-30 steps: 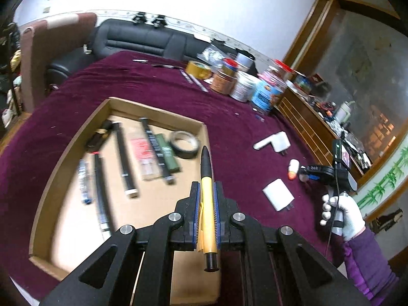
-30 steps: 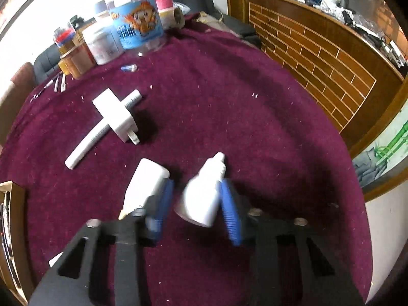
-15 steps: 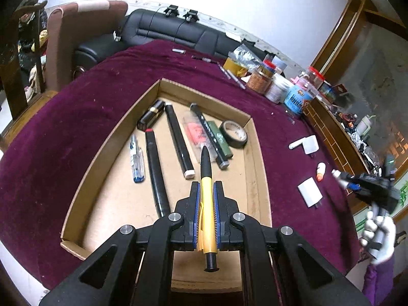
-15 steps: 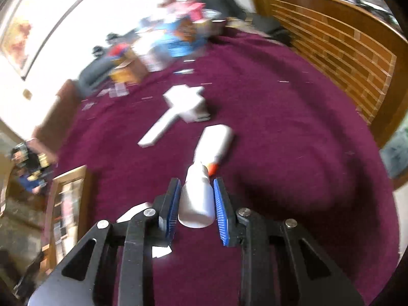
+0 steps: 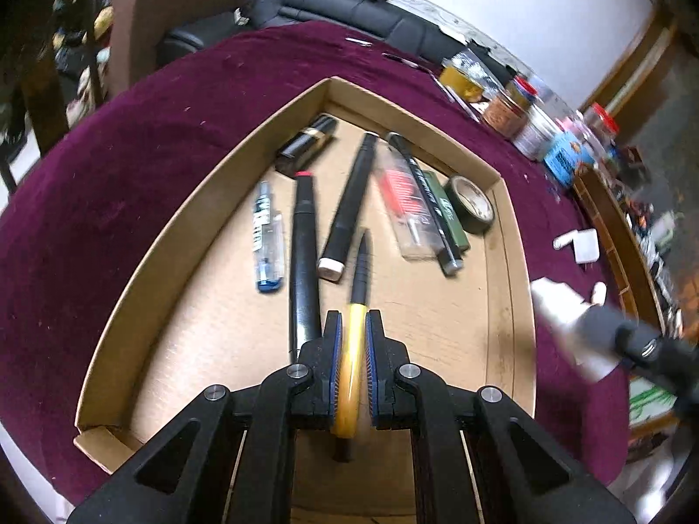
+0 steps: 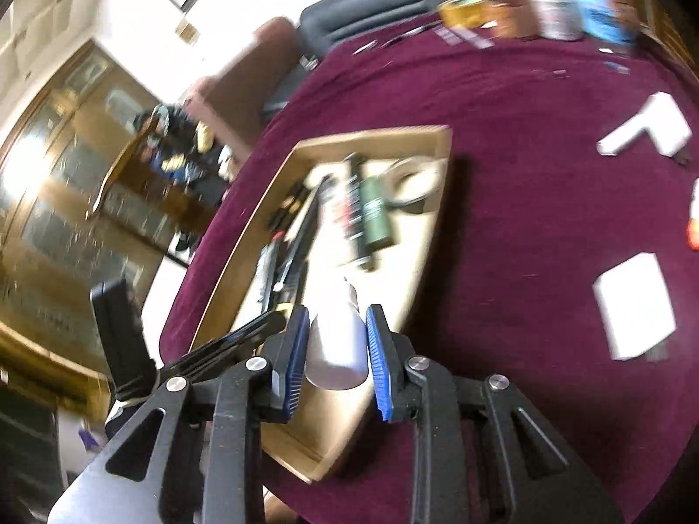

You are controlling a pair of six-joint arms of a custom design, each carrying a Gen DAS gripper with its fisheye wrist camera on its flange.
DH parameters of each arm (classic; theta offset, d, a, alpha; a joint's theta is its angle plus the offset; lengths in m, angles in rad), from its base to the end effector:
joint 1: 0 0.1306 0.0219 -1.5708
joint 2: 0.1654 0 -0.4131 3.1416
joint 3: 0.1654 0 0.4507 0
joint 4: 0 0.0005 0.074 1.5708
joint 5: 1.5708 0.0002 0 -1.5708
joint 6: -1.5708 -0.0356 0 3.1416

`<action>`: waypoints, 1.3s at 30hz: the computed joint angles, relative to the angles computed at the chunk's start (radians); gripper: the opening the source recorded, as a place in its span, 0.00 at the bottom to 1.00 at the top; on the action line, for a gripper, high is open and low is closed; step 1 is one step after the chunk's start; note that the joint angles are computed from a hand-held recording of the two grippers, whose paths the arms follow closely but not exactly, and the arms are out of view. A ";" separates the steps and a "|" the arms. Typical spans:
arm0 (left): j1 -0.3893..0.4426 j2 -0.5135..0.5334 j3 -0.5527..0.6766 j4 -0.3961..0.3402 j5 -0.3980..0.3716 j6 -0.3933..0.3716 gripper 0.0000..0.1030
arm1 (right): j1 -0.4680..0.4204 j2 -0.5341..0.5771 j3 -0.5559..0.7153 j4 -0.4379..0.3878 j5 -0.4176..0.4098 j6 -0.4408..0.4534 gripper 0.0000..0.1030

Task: Organize rigid objects
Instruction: 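Carry yellow pen and white bottle into the tray and open both tools, then withdraw both tools from the tray toward the white charger and roller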

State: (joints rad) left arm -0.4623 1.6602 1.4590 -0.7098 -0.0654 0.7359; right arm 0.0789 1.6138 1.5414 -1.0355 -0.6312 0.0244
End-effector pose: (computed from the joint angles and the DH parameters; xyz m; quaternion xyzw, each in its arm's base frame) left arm 0.5688 -0.2814 0.3536 -0.1394 0.9353 -0.1570 0.2848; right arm 0.5991 0.0679 0.4101 -0.1189 0.9204 0.3079 0.2097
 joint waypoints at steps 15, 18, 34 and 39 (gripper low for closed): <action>-0.025 -0.197 -0.133 0.064 -0.267 -0.024 0.66 | 0.123 0.045 -0.017 0.048 0.148 0.017 0.24; -0.045 -0.195 -0.114 0.019 -0.391 -0.038 0.74 | 0.128 0.018 -0.045 0.078 0.165 0.034 0.25; -0.130 -0.115 -0.010 -0.108 -0.709 -0.088 0.79 | 0.072 -0.186 -0.260 0.351 0.227 -0.022 0.49; -0.149 -0.087 0.029 -0.152 -0.724 -0.085 0.83 | 0.050 -0.194 -0.280 0.367 0.224 -0.021 0.51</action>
State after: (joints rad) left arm -0.6111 1.5730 1.4876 -0.8614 -0.7898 0.6507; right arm 0.1289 1.4197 1.2617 -0.6689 -0.4075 0.0034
